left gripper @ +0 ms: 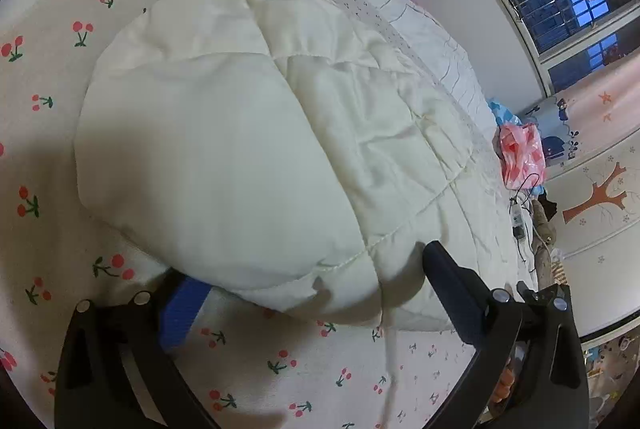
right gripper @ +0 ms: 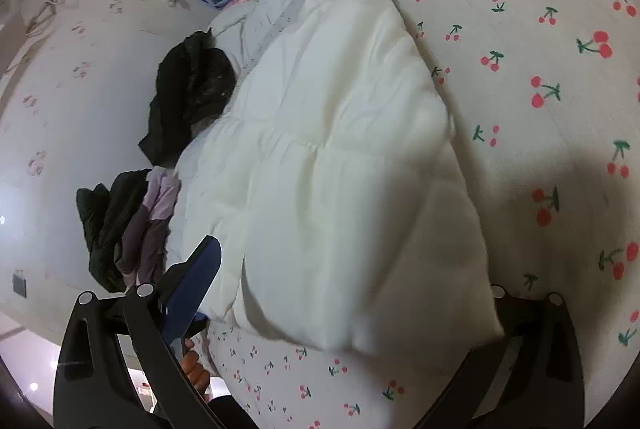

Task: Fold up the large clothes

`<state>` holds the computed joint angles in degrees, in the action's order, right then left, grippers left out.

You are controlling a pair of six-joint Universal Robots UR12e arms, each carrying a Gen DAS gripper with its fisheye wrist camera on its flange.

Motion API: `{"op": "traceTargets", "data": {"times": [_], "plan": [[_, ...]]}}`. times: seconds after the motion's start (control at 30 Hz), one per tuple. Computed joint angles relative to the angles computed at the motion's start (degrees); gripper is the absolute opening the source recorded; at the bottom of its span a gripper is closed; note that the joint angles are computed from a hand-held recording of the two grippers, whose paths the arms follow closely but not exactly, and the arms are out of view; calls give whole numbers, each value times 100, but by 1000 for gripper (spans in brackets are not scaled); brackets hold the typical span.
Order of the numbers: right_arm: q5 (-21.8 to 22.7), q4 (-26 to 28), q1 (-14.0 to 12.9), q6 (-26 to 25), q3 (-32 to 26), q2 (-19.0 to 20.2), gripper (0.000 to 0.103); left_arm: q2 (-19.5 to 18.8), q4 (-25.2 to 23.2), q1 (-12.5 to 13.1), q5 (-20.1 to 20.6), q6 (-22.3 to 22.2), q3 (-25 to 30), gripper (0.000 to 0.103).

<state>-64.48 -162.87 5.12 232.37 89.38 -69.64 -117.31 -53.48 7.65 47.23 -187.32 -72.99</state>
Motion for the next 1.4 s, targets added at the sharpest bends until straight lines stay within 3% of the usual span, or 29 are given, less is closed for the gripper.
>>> {"op": "traceTargets", "data": {"times": [0.03,0.13,0.23,0.27,0.3,0.33,0.47,0.57,0.7,0.83,0.93,1.0,1.03,1.1,1.17,1.23,1.33,1.4], "plan": [[-27,78,0,-4,-47,23,96,6,30,28,-73,-71,-23,97],[-153,172,21,119,-143,78,96,55,645,228,-635,-859,-301,97],[-105,-66,18,168,-113,110,94,-24,497,292,-708,-1111,-250,97],[-82,-140,10,156,-99,118,89,-102,295,297,-758,-1146,-134,97],[-181,-61,25,109,-93,96,67,-146,251,286,-735,-1226,-52,97],[-225,-52,21,129,-79,89,56,-176,310,264,-712,-1292,12,93],[-204,-457,15,64,-38,74,40,-188,-290,184,-473,-611,350,56],[-323,-434,68,-184,-237,47,34,-148,-561,187,-489,-222,513,43],[-391,-465,89,-476,-555,-37,29,-83,-667,181,-715,101,700,37],[-545,-768,79,-756,-462,-427,28,157,-806,146,-1261,801,666,35],[-856,-903,50,-1038,43,-992,28,293,-1244,69,-1545,1389,587,35],[-1031,-934,-7,-1015,523,-1344,28,376,-1878,-67,-1477,1984,511,35],[-1147,-782,-40,-991,801,-1530,28,426,-2350,-169,-1321,2370,434,35],[-1066,-147,-166,-796,1320,-1820,30,556,-2726,-287,-1003,2734,182,35],[-945,572,-249,-709,1680,-1991,36,704,-2650,-318,-747,2726,-117,35],[-613,331,-351,-523,2116,-2164,47,778,-2846,-265,-775,2771,-248,38],[-1060,92,-308,-461,2254,-2403,61,908,-2778,-225,-573,2745,-375,40],[-1586,79,-285,-350,2241,-2570,67,953,-2625,-210,-522,2622,-441,44]]}}
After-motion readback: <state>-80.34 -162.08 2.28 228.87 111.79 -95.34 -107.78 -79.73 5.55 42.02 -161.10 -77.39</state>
